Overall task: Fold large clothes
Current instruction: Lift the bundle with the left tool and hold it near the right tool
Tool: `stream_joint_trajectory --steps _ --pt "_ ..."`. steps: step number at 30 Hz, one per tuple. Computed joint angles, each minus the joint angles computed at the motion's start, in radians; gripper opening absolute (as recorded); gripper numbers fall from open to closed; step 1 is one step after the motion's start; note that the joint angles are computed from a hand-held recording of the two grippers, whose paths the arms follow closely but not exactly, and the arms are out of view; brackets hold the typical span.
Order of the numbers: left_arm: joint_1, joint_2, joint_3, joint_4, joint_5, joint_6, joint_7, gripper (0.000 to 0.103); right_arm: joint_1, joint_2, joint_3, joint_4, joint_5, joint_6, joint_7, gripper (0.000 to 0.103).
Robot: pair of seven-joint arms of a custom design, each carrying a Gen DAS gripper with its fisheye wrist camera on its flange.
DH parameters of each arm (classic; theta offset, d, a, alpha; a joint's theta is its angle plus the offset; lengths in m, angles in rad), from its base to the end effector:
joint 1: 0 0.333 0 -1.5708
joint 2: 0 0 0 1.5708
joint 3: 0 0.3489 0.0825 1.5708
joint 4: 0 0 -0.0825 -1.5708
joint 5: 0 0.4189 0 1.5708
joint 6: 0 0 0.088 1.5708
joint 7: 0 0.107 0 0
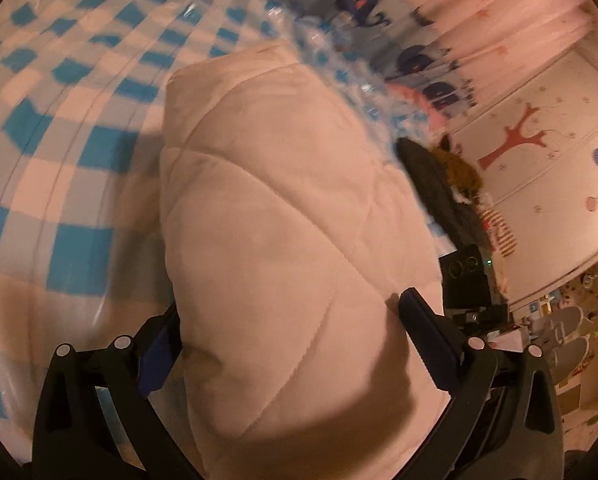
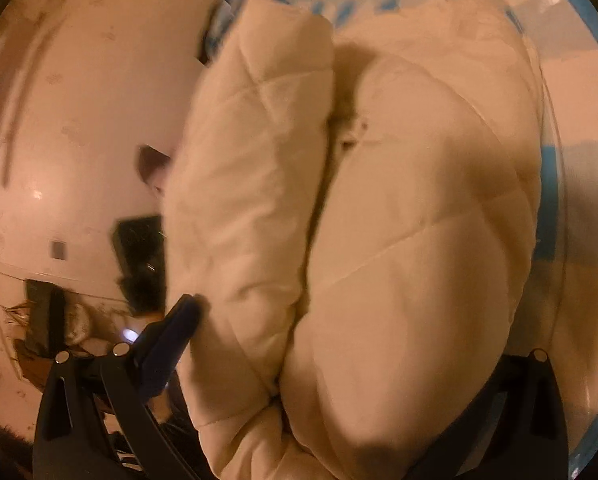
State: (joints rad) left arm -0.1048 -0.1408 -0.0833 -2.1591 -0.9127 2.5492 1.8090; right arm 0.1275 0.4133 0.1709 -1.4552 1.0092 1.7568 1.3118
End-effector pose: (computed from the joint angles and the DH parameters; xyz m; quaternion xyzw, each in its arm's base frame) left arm 0.5655 -0.0988 0.5306 0.7116 -0.5742 0.4012 0.0543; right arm 0.6802 0.2648 0.5076 -0.6914 0.5198 0.3927 0.3125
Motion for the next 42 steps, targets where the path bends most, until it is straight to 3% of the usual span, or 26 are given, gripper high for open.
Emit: stream_joint_trajectory --steps 2,7,10,14,20,23,26,28,31,35,42 --pt "0.013 0.02 0.009 -0.005 0.027 -0.039 -0.01 0.096 0.013 0.017 -0.005 0.014 -0.036 0.005 0.026 0.098" --pt "0.042 0.004 0.046 -0.057 -0.192 -0.054 0.099 0.096 0.009 0.002 0.0 -0.02 -0.017 0.044 0.018 0.098" --pt "0.037 0.048 0.055 -0.036 -0.286 -0.13 0.155 0.096 0.009 0.005 0.009 -0.03 0.02 0.057 0.031 0.098" --pt "0.042 0.025 -0.008 -0.025 -0.186 -0.038 0.115 0.096 0.009 -0.011 0.022 -0.051 0.076 0.089 0.003 0.098" --pt "0.004 -0.066 0.0 -0.019 -0.125 0.016 0.136 0.096 0.023 -0.042 0.039 -0.023 0.2 0.107 -0.107 0.098" --pt "0.002 -0.067 0.012 -0.009 -0.059 0.016 0.092 0.096 0.056 -0.005 0.034 0.049 0.139 0.115 -0.08 0.098" --pt "0.027 -0.007 0.04 0.004 -0.001 -0.078 0.014 0.096 0.087 0.056 0.021 0.117 -0.015 0.067 0.019 0.098" --pt "0.042 0.006 0.044 -0.019 -0.023 -0.086 0.007 0.096 0.096 0.069 0.013 0.118 -0.087 0.076 0.056 0.098" --pt "0.063 -0.009 0.061 -0.052 -0.144 -0.094 0.093 0.096 0.067 0.049 0.025 0.079 -0.073 0.075 0.046 0.098" --pt "0.081 -0.001 0.055 -0.046 -0.137 -0.105 0.102 0.096 0.056 0.099 0.046 0.122 -0.049 0.017 0.084 0.098" --pt "0.089 0.01 0.043 -0.051 -0.185 -0.122 0.159 0.096 0.047 0.124 0.068 0.103 0.008 0.03 0.081 0.098"
